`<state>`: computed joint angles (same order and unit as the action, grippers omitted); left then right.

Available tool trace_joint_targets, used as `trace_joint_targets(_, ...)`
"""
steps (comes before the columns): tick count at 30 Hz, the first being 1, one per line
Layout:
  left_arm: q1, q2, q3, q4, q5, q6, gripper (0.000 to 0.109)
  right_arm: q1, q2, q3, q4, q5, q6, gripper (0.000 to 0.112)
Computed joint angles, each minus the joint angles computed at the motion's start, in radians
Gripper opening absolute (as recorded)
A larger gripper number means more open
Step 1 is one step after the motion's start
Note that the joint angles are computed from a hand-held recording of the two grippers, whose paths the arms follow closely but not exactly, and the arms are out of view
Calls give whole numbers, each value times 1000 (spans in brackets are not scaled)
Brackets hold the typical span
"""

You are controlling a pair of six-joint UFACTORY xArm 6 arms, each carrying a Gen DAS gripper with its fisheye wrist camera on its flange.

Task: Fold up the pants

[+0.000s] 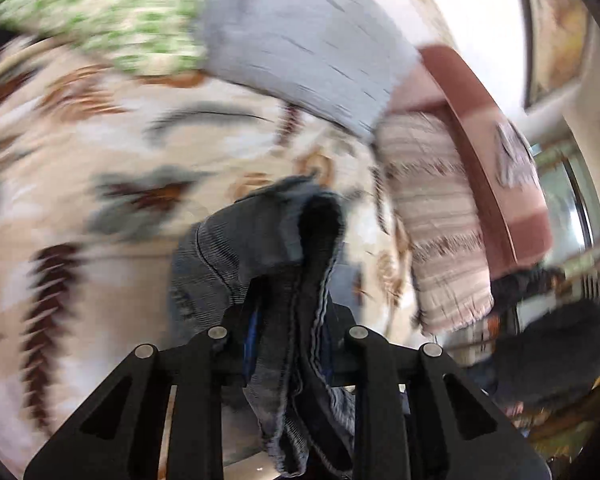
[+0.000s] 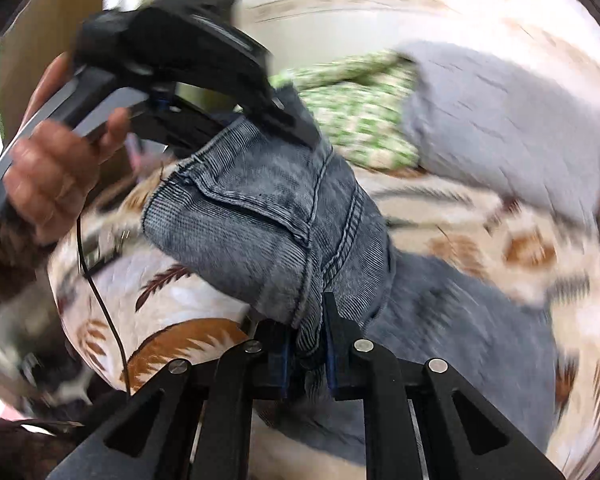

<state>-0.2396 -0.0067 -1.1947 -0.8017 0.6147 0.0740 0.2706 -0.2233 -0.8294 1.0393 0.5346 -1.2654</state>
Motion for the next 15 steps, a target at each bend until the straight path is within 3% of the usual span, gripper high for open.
trace_joint_targets(5,-143,329,-368,148,84,-125,21,-234,106,-76,5,222,134,13)
trace_joint_targets(9,-187,587,-644,241,211,-285,21,-373,250,-166,6,422,257,19)
trace_joint_targets(13,-199,677,-730,252,262,-364,21,-481,359,-254,33,622,321,28)
trace_joint_targets(15,-202,666,-739,259,288,-358,28,-517,376,-285,12,680,329,28)
